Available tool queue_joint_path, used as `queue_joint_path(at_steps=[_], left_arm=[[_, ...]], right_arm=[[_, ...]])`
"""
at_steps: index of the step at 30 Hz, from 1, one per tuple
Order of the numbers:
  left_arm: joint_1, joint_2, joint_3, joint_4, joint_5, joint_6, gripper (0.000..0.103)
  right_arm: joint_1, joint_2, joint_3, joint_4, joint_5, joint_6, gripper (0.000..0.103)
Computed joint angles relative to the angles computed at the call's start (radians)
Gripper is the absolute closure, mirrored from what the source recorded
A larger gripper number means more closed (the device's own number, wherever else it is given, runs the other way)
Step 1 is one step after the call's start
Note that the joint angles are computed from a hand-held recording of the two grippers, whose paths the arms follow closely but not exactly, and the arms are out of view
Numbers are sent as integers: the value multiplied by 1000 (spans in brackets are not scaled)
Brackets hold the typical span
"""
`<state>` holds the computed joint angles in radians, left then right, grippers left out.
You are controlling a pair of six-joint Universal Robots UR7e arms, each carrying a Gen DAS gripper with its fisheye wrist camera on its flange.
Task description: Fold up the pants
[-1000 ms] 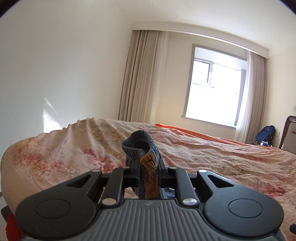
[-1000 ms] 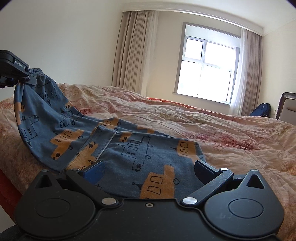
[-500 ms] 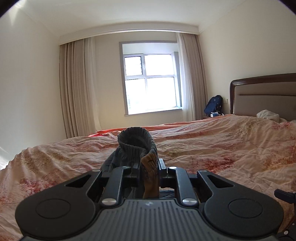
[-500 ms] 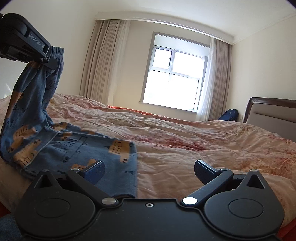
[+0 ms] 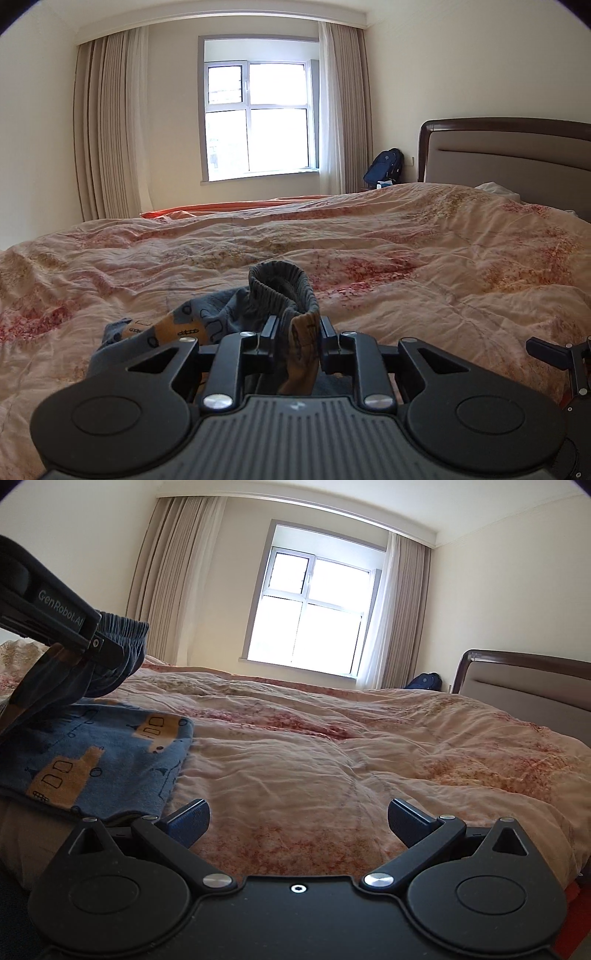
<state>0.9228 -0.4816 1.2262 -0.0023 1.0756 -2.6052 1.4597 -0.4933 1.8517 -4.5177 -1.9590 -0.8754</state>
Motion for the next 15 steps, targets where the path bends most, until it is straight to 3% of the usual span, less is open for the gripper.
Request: queue_joint_path(at_steps=[2,4,8,10,15], left_arm=[[7,1,-4,24,27,-21,73],[13,-1,-4,47,53,-51,49],[13,-21,24,58,57,-61,40],[10,-48,70,13,37,-52,23],[12,-83,120,15,-7,-29,6]], right_arm=[[-5,-1,-1,2,-4,1,0],[-7,-3,-2,9,-8,1,0],[-13,-9,8,34,-6,18,0],[-14,-7,7,36,-12,17,0],[-11,-20,23,44,-7,45,0]])
